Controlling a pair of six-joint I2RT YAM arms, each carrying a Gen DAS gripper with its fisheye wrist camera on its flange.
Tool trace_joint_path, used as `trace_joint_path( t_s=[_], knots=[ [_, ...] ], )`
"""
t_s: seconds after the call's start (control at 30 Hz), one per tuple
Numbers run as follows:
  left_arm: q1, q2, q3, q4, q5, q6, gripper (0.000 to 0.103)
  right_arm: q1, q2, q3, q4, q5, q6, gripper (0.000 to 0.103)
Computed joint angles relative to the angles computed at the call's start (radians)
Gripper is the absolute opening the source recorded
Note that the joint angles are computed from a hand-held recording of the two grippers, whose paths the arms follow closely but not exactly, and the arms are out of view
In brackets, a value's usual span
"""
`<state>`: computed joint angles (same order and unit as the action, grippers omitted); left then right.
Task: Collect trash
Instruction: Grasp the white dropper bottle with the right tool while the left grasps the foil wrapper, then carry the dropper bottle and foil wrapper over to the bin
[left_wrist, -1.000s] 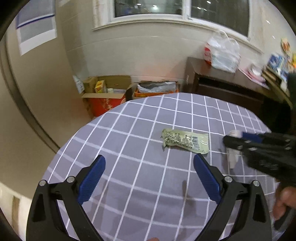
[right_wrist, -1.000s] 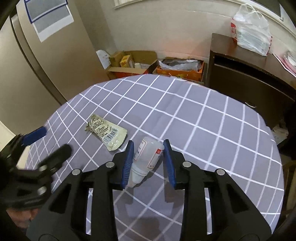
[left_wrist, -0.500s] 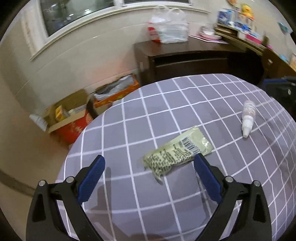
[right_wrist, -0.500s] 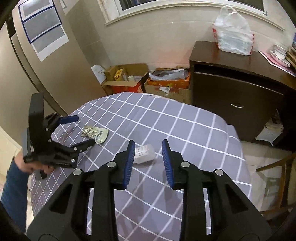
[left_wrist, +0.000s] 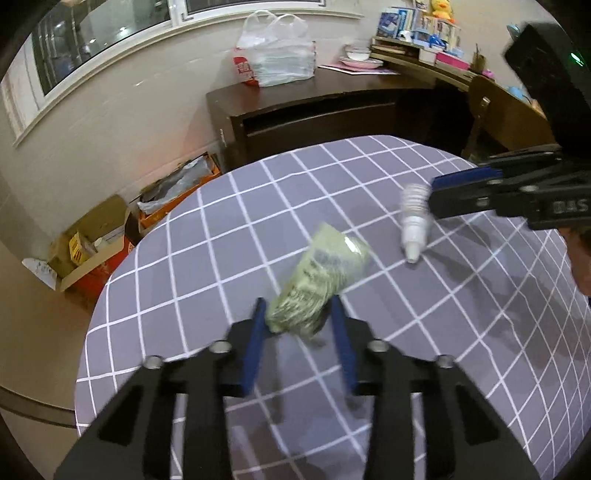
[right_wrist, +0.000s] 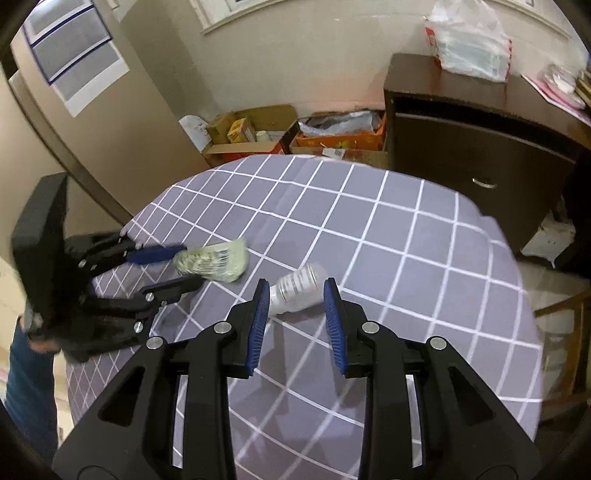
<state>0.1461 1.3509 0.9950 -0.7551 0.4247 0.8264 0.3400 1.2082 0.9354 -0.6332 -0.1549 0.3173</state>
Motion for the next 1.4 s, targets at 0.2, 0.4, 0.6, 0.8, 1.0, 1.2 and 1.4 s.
trace_joint_path(
  t_s=[0.2,0.4,0.6,0.8,1.0,1.2,1.4],
  knots=[
    [-0.045,-0.078,-0.085,0.106,-0.071,-0.099,0.034,0.081,0.066,0.005,0.063,0.094,0.032,0.03],
    [-0.077,-0.07,-0.092,0.155,-0.087,-0.139,0.058,0.092,0.103,0.02,0.059,0.098,0.006,0.024],
    [-0.104,-0.075,-0.094,0.132,-0.061,-0.149,0.022,0.083,0.139,0.03,0.107,0.07,-0.009,0.024],
    [-0.088,-0.129,-0.134,0.136,-0.065,-0.221,0.015,0.058,0.088,-0.013,0.138,0.013,-0.012,0.023],
    [-0.1,-0.215,-0.188,0.128,-0.088,-0.342,0.015,0.006,-0.052,-0.063,0.088,-0.04,-0.034,0.023],
    [-0.173,-0.339,-0.235,0.092,-0.137,-0.465,0.015,-0.14,-0.243,-0.085,-0.045,-0.132,-0.098,0.023],
    [-0.338,-0.472,-0.238,0.038,-0.223,-0.651,0.015,-0.436,-0.399,-0.054,-0.248,-0.318,-0.27,0.023]
  ],
)
